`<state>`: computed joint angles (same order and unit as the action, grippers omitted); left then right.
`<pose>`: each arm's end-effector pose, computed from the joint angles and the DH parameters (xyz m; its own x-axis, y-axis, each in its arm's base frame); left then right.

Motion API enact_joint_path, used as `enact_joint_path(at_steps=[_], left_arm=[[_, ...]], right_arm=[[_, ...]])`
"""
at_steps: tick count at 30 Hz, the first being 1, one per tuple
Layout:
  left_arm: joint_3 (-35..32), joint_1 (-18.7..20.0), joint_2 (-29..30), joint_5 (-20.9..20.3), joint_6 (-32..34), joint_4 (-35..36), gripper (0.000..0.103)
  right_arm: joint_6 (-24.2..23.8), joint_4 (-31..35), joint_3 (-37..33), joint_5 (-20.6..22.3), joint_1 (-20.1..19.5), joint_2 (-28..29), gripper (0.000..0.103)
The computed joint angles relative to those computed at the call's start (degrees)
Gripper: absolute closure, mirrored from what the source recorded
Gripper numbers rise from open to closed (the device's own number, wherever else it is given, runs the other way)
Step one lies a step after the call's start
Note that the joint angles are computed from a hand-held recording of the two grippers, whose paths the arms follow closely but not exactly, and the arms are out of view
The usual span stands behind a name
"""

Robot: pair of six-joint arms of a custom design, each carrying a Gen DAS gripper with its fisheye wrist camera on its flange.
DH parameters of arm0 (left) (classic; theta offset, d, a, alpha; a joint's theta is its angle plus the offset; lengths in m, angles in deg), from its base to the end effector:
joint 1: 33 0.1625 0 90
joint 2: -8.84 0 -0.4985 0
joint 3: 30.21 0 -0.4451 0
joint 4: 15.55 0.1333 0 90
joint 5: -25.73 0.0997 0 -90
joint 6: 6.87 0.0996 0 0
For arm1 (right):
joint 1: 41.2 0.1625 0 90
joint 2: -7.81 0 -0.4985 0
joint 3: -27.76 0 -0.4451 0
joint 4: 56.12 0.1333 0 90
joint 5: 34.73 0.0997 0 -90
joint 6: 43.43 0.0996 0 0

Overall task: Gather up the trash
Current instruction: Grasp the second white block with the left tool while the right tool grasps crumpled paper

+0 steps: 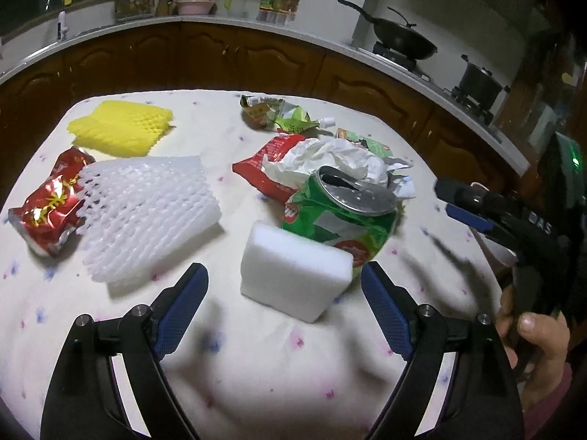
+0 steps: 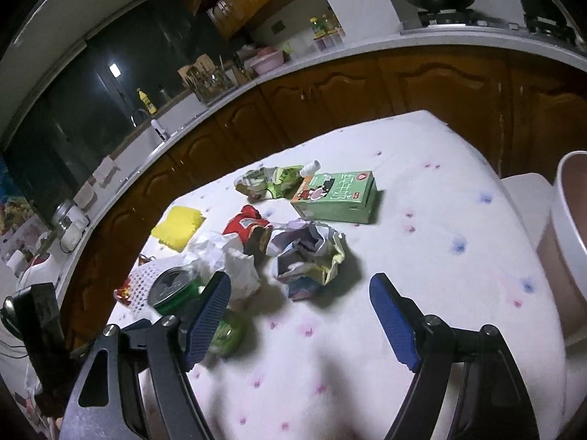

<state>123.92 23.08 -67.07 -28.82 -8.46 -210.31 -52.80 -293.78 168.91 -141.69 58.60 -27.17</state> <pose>-0.0299 -0.3868 0.1822 -0.8341 0.2188 -0.5063 0.4763 0.7487 -0.4610 0.1746 -0.3984 0.0155 -0.9417 -0.0929 0.3235 -0.2846 0.7328 -0.6181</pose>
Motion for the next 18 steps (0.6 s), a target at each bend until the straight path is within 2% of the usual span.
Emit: enact_joint_path(at_steps=[4, 6, 8, 9, 10, 13, 14, 18], left_arm=[[-0.58, 0.81, 0.93, -0.63, 1.77, -1.68, 0.02], [-0.95, 1.49, 0.93, -1.62, 2.35, -1.58, 0.035], [-1.48, 2.93, 0.56, -4.0, 2.68, -0.65, 0.042], [-1.45, 3.01, 0.59, -4.22, 2.62, -0.97, 0.042], [-1.26, 2.72, 0.83, -3.84, 2.59, -1.71, 0.043], [-0.61, 2.13, 0.78, -3.53, 2.89, -2.97, 0.046], [-0.38, 1.83, 0.6, -3.22, 2.84, -3.22, 0.046], [0.51, 0.77, -1.69, -3.26, 2.28, -2.9, 0.047]], right_arm=[[0.42, 4.23, -2.45, 0.55, -1.03, 0.0, 0.023], [0.32, 6.1, -3.67, 0.68, -1.19, 0.09, 0.023], [-0.28, 7.78, -4.96, -0.44, -0.98, 0.61, 0.027], [-0.49, 8.94, -5.59, -1.1, -0.88, 0.83, 0.033], [-0.74, 9.73, -6.08, -1.7, -0.82, 1.16, 0.056], [-1.63, 8.18, -5.97, -1.46, -0.79, 1.9, 0.069], [-2.21, 7.05, -5.71, -2.3, -0.24, 2.03, 0.081], [-2.4, 4.26, -3.77, -2.62, 0.19, 1.25, 0.083]])
